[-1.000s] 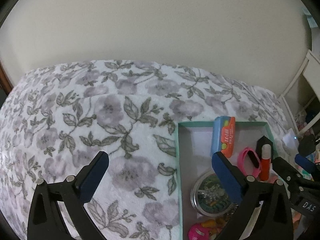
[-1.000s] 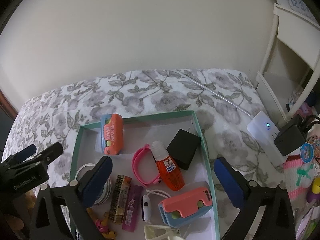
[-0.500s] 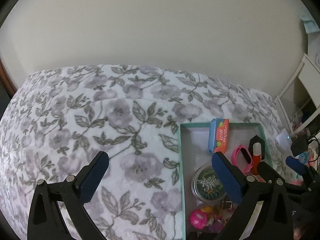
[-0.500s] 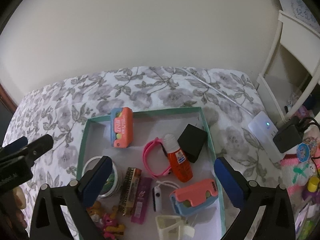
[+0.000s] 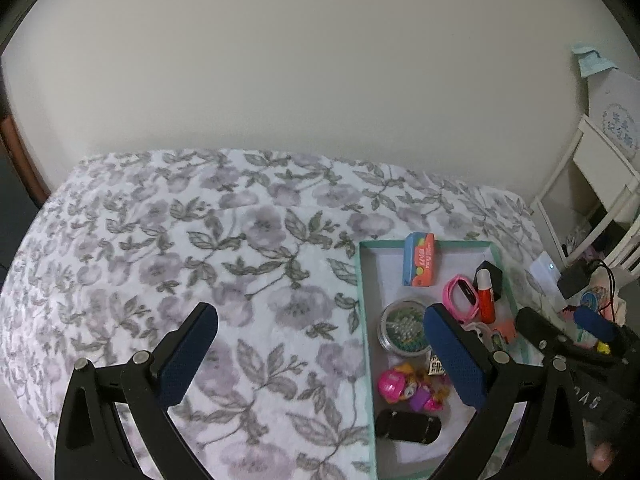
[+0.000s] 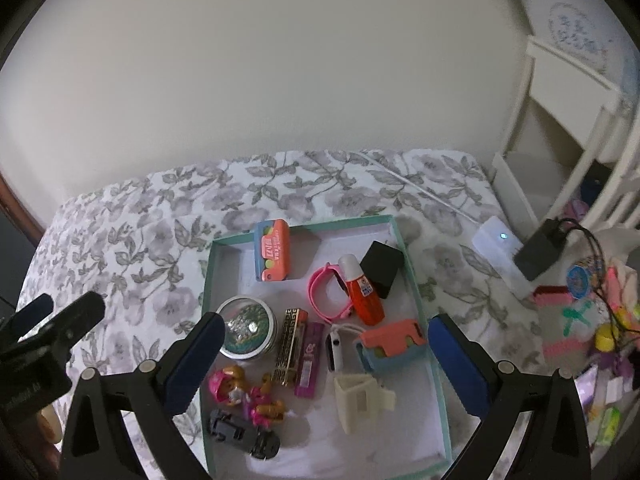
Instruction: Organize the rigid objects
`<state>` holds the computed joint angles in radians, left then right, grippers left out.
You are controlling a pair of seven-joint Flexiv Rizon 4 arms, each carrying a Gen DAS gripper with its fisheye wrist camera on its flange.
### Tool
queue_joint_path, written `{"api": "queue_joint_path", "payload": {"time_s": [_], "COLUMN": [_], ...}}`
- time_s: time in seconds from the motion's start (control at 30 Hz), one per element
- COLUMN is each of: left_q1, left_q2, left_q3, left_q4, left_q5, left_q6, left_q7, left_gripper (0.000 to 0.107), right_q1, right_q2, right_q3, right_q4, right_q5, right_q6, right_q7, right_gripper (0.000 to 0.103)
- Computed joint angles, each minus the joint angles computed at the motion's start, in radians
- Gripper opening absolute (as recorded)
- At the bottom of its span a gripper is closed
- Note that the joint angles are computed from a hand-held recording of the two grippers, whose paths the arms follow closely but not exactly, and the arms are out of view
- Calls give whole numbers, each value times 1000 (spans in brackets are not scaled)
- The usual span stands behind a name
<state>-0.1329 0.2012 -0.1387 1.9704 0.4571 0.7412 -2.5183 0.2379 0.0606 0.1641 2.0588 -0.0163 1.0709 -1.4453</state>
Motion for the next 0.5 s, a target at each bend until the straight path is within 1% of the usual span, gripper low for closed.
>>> {"api": "queue_joint_path", "payload": {"time_s": [0.17, 0.27, 0.5], "left_q1": [-5, -7, 4], "left_q2": [67, 100, 170], "left_q3": [-11, -12, -58], "left_q4": [48, 87, 120], "left_q5": [4, -21, -14], "left_q6": [-28, -35, -107], "left_q7": [-12, -15, -27], "left_gripper": [103, 103, 103], "right_q1": [-4, -5, 1], "right_q2": [69, 111, 203], "right_q3": [8, 12, 20], "right_q4": [40, 72, 154], "right_q5": [-10, -18, -30], "right_q6": [-11, -14, -16], "right_q7": [10, 21, 37], "right_gripper": [103, 103, 103]}}
